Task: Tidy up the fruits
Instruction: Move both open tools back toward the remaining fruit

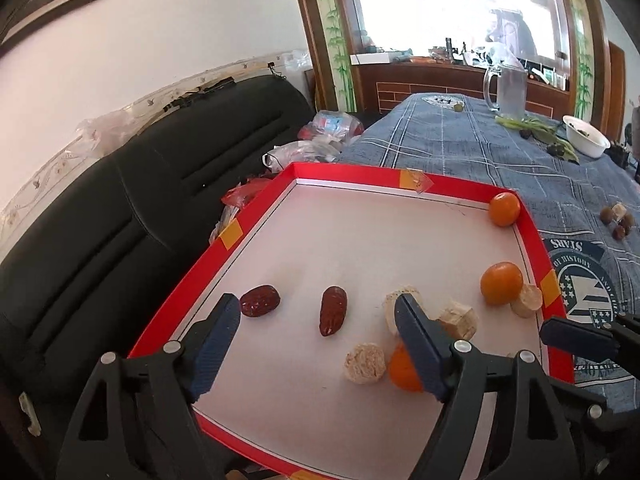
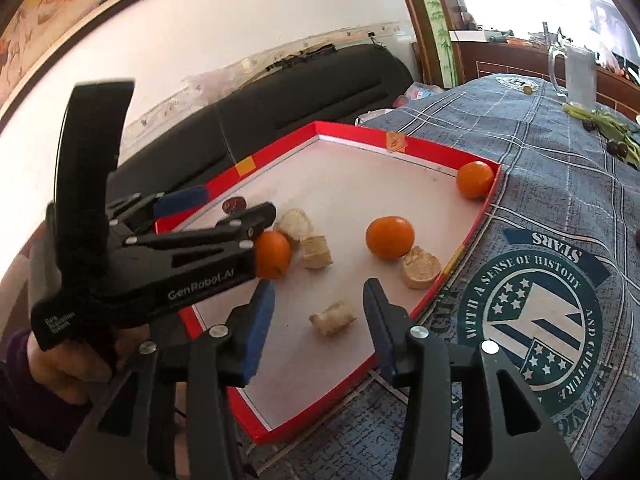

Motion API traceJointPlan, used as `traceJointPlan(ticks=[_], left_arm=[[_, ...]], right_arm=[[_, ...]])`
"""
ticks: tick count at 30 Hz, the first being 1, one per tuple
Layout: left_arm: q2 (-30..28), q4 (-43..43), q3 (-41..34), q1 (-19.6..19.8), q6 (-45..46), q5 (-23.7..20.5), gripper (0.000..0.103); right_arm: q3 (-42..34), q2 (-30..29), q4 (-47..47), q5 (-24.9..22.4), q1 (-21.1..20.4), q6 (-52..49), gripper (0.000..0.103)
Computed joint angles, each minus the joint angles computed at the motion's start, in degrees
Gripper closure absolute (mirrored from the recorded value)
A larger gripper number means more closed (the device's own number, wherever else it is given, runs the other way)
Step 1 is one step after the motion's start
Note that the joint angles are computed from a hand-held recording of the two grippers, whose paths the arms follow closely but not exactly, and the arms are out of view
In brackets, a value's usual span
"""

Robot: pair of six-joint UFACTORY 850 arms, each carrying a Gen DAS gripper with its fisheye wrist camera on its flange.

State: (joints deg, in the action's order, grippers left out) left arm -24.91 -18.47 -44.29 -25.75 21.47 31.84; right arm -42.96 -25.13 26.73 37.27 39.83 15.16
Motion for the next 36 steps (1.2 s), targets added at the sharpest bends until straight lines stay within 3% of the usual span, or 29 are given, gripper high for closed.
traceJointPlan(ticks=[8,13,17,22,26,31,34,36], left_arm=[[0.20,0.93,0.57,-0.49,-0.57,1.04,0.023],[0.96,0.70,0.74,-1.00,0.15,0.67,0.023],[2.84,1.78,1.80,-1.66,-0.20,2.22,0.023],[4.75,3.31,3.37,-2.77,-0.77,5.02,0.020],[4.63,3.58,3.66,-4.00,0.24,4.98,0.020],[5.52,4.96,4.07,-5.53,0.26,4.25,0.020],[6.97,7.97,4.62,-6.48,-1.13,4.19,0.020],[7.53,10.75,4.48,-7.34,-2.26,3.44,0.020]], right_arm=[[1.21,0.58,0.03,2.16,-0.18,2.64,0.053],[3.98,2.66,1.00,6.60,0.16,3.73,0.053],[6.92,6.10,6.86,6.86,0.40,-0.57,0.053],[12.56,12.23,21.44,7.75,-0.30,-12.17,0.049],[16.16,14.92,29.75,6.01,-4.64,-19.17,0.047],[17.76,15.18,28.56,-1.20,-13.42,-21.11,0.048],[17.18,14.23,26.49,-4.87,-17.76,-20.55,0.057],[18.33,14.89,26.09,-3.18,-18.50,-18.47,0.057]])
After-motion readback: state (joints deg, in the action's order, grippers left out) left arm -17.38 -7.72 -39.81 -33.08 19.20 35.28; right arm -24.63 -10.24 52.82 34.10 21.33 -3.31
